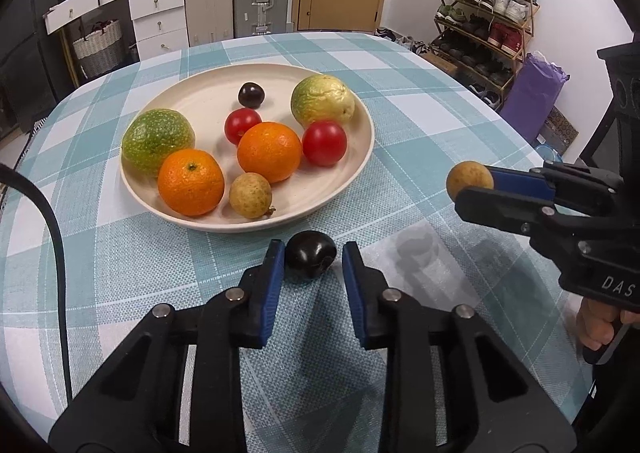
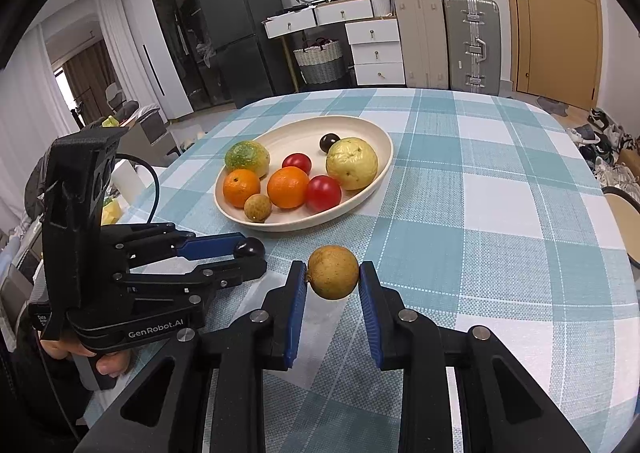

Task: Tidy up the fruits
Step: 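Carry the plum with the left tool while the right tool carries the kiwi over the plate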

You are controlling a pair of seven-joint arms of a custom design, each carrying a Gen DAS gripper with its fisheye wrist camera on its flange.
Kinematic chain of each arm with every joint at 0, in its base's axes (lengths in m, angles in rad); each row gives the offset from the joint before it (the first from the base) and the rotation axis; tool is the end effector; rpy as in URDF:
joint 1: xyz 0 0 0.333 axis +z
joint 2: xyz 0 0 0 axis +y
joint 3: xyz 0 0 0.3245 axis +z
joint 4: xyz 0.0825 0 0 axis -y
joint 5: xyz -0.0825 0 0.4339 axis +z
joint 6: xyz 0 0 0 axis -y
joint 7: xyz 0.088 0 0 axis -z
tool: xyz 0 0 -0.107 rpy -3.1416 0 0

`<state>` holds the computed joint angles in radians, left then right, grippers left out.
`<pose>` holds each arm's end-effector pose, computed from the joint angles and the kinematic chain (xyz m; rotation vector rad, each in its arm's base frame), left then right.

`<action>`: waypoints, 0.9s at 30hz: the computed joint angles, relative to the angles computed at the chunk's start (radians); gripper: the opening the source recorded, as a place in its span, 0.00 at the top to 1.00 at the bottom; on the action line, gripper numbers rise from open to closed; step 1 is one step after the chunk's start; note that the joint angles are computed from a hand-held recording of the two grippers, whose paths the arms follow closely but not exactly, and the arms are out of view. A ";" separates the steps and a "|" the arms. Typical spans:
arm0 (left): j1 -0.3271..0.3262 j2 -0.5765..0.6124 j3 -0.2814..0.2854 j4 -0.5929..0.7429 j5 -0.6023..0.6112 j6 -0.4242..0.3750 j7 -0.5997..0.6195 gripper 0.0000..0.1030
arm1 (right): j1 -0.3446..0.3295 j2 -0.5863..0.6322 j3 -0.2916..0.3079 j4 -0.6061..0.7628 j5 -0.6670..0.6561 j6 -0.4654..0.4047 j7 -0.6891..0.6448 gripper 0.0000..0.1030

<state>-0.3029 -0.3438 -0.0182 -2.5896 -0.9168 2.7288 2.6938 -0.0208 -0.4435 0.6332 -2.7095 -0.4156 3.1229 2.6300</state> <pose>0.4621 -0.1220 0.3943 -1.1984 2.5051 -0.9694 0.3628 0.2904 0.3910 -1.7019 1.6614 -0.4868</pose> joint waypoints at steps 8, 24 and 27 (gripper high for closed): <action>-0.008 -0.013 0.010 -0.006 -0.033 0.000 0.040 0.78 | 0.014 0.001 -0.016 -0.006 0.015 0.013 -0.010 0.74; -0.017 -0.116 0.062 -0.038 -0.151 -0.018 0.164 0.78 | -0.037 -0.023 0.038 -0.011 0.036 0.024 -0.008 0.74; -0.007 -0.120 0.069 -0.031 -0.161 -0.024 0.172 0.78 | -0.058 -0.019 0.059 -0.005 0.036 0.030 -0.003 0.74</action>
<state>-0.3103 -0.4642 0.0513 -2.6207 -1.0774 2.7049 2.8660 -0.0789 -0.4624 0.6919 -2.7146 -0.3797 3.1527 2.6267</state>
